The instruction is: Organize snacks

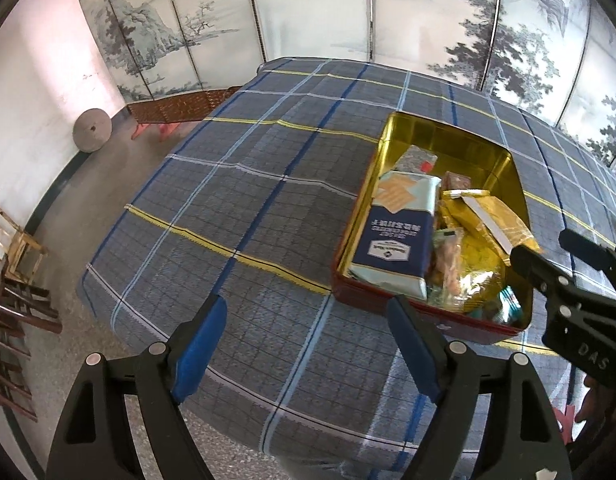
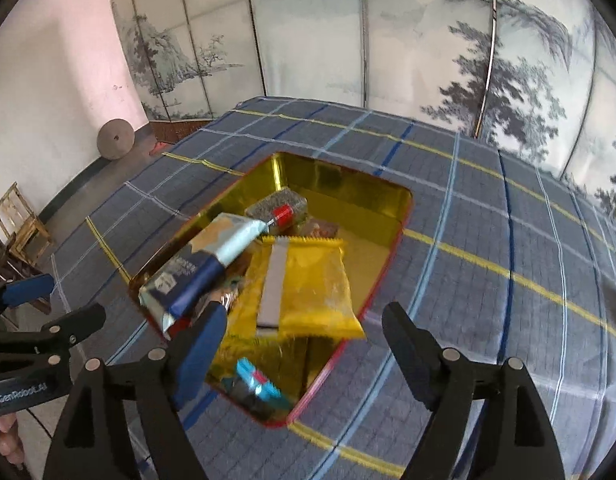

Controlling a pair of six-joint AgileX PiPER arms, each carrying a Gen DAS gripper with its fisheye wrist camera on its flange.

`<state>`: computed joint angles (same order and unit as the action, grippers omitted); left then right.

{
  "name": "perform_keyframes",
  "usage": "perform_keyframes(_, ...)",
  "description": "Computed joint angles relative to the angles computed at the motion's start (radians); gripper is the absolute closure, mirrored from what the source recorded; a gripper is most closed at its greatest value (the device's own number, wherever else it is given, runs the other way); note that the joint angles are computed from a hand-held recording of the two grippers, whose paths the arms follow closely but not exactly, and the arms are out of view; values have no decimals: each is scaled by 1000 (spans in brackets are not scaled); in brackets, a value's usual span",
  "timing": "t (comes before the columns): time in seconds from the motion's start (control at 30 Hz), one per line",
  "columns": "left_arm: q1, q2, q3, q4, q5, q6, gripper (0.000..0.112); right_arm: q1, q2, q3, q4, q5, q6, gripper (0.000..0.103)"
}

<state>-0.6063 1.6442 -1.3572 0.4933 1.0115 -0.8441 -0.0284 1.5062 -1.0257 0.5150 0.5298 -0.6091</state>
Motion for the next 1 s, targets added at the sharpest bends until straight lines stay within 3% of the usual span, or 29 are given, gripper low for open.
perform_keyframes(1.0,-67,42,-64,-3,33,-15,32,-59,-58,96,20,13,-102,21)
